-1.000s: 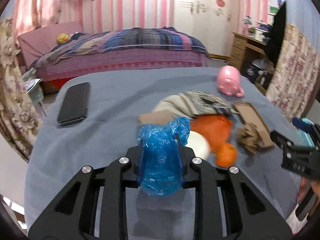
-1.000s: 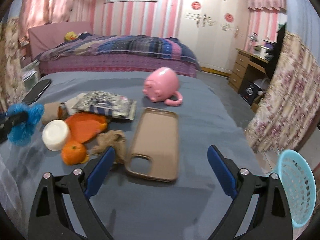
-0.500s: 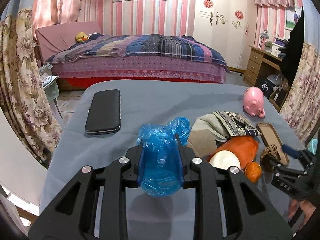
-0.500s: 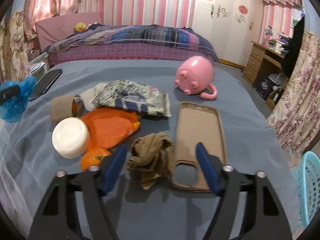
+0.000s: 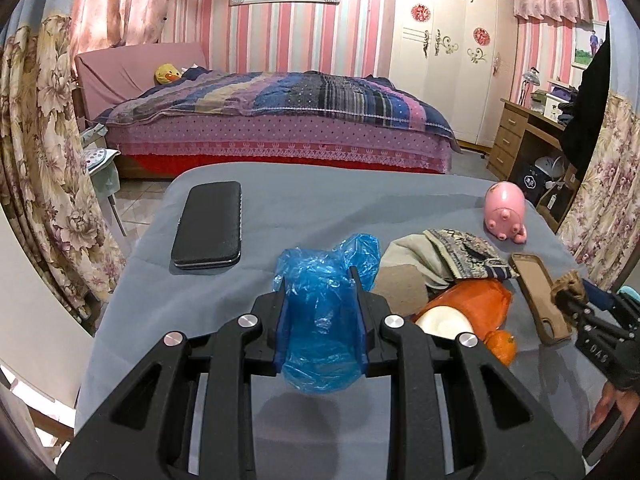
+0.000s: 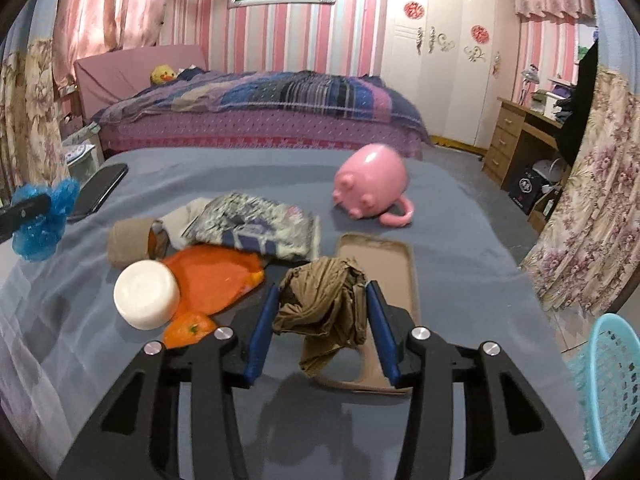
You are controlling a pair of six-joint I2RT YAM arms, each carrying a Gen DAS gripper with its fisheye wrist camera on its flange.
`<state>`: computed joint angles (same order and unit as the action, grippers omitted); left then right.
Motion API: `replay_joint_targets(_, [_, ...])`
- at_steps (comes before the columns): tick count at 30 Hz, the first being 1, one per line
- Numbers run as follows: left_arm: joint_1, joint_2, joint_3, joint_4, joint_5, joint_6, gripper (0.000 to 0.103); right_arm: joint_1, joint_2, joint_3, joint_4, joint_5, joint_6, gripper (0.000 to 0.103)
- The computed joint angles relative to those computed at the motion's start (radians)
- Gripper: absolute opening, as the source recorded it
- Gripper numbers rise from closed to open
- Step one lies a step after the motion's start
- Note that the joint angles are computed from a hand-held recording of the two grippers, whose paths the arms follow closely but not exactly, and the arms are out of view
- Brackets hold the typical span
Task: Collect trash
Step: 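Grasp the brown stocking with the right gripper while the left gripper holds the blue bag, then carry both items to the blue basket and release them inside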
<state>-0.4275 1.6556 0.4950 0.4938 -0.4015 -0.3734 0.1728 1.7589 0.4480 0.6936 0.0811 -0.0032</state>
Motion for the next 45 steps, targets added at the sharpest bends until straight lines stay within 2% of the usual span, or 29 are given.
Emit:
replay_joint_targets(14, [-0.211,0.030,0.111,-0.102,-0.117,-0.072,0.024,-0.259,-0.210,-0.106,-0.031,-0.109,-0.105,0.045])
replay_joint_targets(29, [-0.385,0.147,0.285,-0.191,-0.178,-0.134,0.024,-0.446,-0.172,-0.158,0.065,-0.206,-0.171,0.045])
replay_joint_targets(36, [-0.409,0.205,0.315,-0.186,-0.186,-0.155,0.024,-0.464,-0.175,-0.160,0.066,-0.243,-0.168,0.045])
replay_joint_targets(45, [-0.411,0.230,0.372,-0.248,-0.197,-0.142,0.024,-0.513,-0.230,-0.160,0.024,-0.307,-0.169,0.045])
